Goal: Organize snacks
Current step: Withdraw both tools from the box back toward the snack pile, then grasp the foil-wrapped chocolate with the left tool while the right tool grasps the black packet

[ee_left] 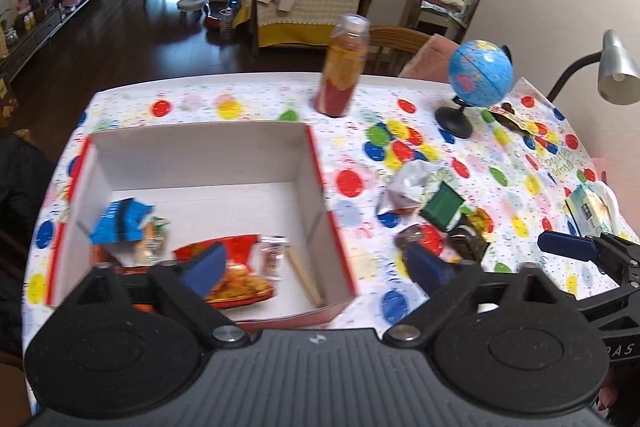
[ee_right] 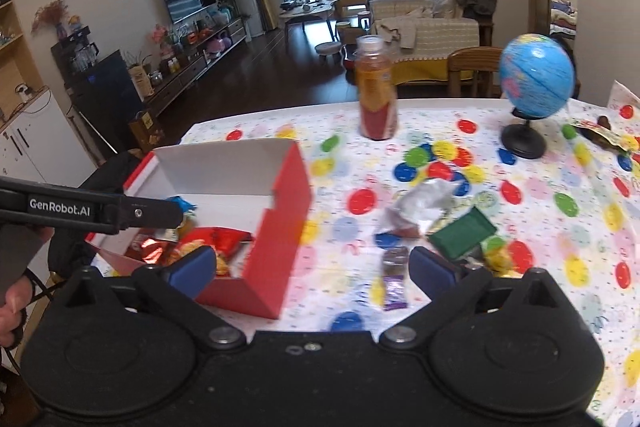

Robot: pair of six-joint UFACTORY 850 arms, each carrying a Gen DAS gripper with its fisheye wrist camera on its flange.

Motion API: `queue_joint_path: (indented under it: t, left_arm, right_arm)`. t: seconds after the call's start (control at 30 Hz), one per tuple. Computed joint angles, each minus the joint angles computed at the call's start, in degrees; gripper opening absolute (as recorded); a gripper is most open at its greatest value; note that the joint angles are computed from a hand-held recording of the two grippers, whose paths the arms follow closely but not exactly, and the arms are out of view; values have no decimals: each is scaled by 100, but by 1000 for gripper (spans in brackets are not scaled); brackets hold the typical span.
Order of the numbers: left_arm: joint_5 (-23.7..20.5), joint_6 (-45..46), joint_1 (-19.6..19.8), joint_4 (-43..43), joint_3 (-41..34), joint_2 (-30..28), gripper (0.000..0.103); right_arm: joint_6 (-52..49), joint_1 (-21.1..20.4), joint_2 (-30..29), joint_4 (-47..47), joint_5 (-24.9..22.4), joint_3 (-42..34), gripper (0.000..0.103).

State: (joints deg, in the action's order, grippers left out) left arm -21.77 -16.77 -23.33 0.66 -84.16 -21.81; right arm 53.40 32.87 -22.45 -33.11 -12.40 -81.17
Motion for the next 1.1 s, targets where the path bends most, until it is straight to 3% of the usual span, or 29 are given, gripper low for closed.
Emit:
queue_joint_path:
  t: [0.1,0.2,0.37,0.67,1.1]
  left_arm:
    - [-40,-331,-188,246,-207,-207,103]
    - [-139,-685,-366,501,-447,-439,103]
    - [-315,-1327,-639,1008,-844,-826,103]
    - [-703,-2279,-1047,1890,-1677,-1598,103]
    - [-1660,-2225,-1146,1682,-3331,-2907,102]
  right_arm:
    - [685,-134,207,-806,112,345,103]
    - [509,-302,327,-781,99,555,103]
    - [-921,-625,389,345,47,738,103]
    - [-2557,-1193,322,1681,123,915,99]
    - [-5781,-1645,-244,4437,0,549,78]
